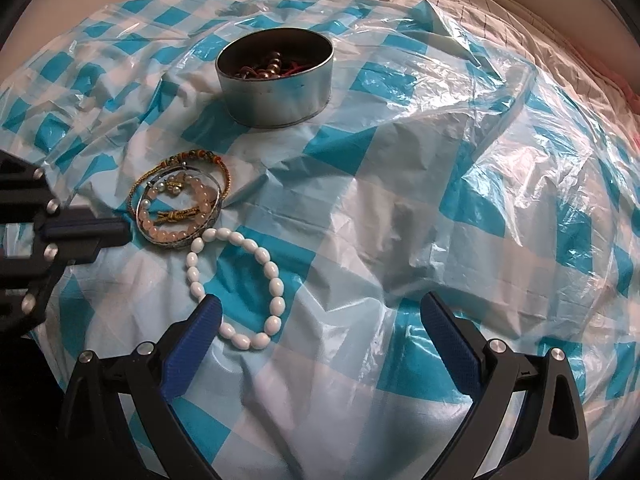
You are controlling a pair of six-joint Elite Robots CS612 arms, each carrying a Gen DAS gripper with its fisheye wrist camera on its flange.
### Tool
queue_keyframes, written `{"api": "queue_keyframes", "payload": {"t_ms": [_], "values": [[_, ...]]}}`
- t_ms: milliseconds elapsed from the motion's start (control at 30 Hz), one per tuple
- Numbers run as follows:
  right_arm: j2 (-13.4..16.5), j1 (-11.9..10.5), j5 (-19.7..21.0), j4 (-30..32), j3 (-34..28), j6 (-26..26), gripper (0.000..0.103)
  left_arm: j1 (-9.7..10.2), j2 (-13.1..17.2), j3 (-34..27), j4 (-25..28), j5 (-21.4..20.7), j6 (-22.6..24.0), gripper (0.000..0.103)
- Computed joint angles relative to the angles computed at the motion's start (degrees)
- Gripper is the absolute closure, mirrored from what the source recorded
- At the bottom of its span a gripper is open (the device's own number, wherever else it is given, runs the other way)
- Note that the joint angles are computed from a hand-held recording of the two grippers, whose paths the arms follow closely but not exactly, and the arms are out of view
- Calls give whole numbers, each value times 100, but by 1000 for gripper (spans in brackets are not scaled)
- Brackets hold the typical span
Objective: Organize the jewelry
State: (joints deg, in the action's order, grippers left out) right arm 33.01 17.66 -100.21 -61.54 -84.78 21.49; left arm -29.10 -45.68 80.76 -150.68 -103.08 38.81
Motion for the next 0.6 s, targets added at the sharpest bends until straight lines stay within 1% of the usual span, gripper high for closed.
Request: {"api": "queue_keyframes", "payload": {"t_ms": [33,67,133,167,200,233,267,300,367,400,467,500,567,600], "values": [[0,0,0,0,0,0,8,-26,-4,49,-105,67,79,60],[1,0,3,-3,1,-4,8,-57,-8,104,-202,104,183,55],[0,-1,11,-1,1,0,8,-95,25,79,-168,194,221,55],[2,1,13,-5,0,0,8,-115,52,46,-86,272,172,62],[2,2,17,-7,0,-8,8,-132,75,7,26,355,159,88],[3,1,23,-9,1,-14,8,-158,69,42,-38,507,177,97],[3,1,27,-10,3,-19,8,-175,70,71,-141,625,230,100],[2,0,27,-11,3,-20,8,-168,53,69,-105,590,215,101],[4,-4,27,-18,-6,-17,8,-144,13,75,-100,438,167,102],[6,-7,31,-23,-12,-14,8,-84,-9,21,11,135,30,102],[11,-13,46,-27,-29,-17,8,24,-17,-98,234,-342,-150,103],[13,-14,58,-35,-38,-28,8,103,-13,-174,319,-668,-292,103],[17,-12,83,-59,-56,-67,8,230,11,-293,397,-1080,-581,103],[19,-13,111,-74,-63,-89,8,264,25,-325,397,-1163,-683,103]]}}
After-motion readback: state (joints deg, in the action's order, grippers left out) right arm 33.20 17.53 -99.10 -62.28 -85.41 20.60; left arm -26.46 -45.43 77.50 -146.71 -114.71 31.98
